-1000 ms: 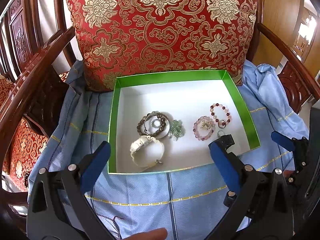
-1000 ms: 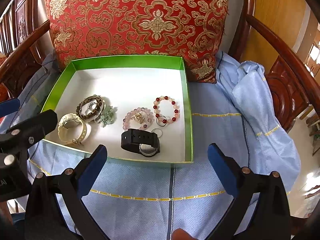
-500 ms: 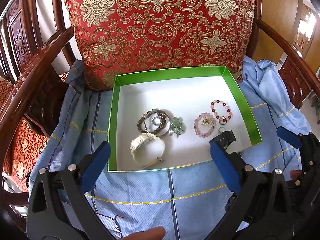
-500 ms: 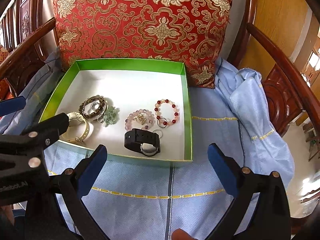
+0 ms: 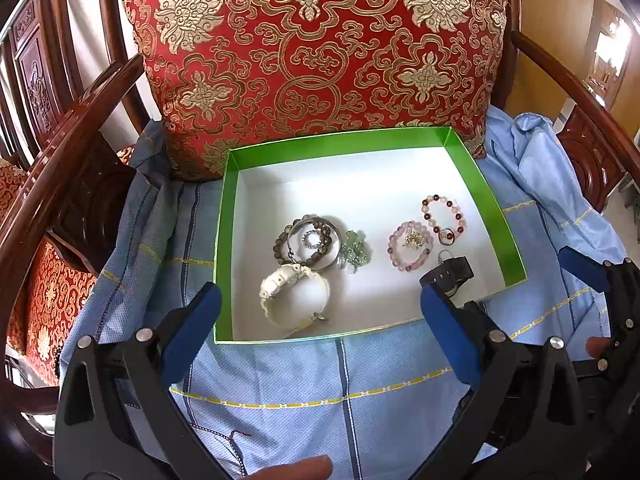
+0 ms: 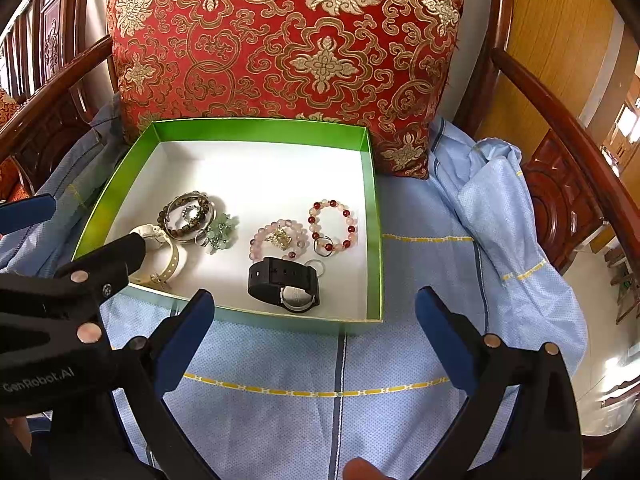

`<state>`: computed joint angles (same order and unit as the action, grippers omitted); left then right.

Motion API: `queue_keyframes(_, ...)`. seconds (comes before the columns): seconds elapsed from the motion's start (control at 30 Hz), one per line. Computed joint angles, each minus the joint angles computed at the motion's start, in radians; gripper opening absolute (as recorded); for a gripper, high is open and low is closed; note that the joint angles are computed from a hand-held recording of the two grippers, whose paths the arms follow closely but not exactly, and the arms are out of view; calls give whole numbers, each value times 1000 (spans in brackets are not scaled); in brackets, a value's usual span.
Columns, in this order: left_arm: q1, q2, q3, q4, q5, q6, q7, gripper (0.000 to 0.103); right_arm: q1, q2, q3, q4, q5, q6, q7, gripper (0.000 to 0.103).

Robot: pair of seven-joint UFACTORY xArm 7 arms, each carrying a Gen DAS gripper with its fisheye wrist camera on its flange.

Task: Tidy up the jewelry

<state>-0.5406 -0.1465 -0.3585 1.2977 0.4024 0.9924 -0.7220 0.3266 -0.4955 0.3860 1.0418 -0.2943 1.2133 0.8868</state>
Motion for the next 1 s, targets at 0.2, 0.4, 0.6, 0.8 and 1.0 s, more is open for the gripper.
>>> queue_keyframes(0.2,-3,5,1,1,2,2,13,99,0,-3,-3,-3,2,-4,-7,98)
queue_keyframes(0.4,-4,6,1,0,2,2,14,99,-1,-2,-1,-1,1,0,-4,98)
queue_keyframes(0.6,-4,6,2,-1,3,0,14,99,-1,-2,-2,-2,1,0,-6,98)
queue_keyframes(0.8,-4,6,1,-2,4,0,11,99,-1,-3,-1,-3,-1,0,-5,98)
queue_keyframes(1.0,-5,6,2,-3,4,0,11,99,-1,-2,-1,-1,-3,3,-5,98)
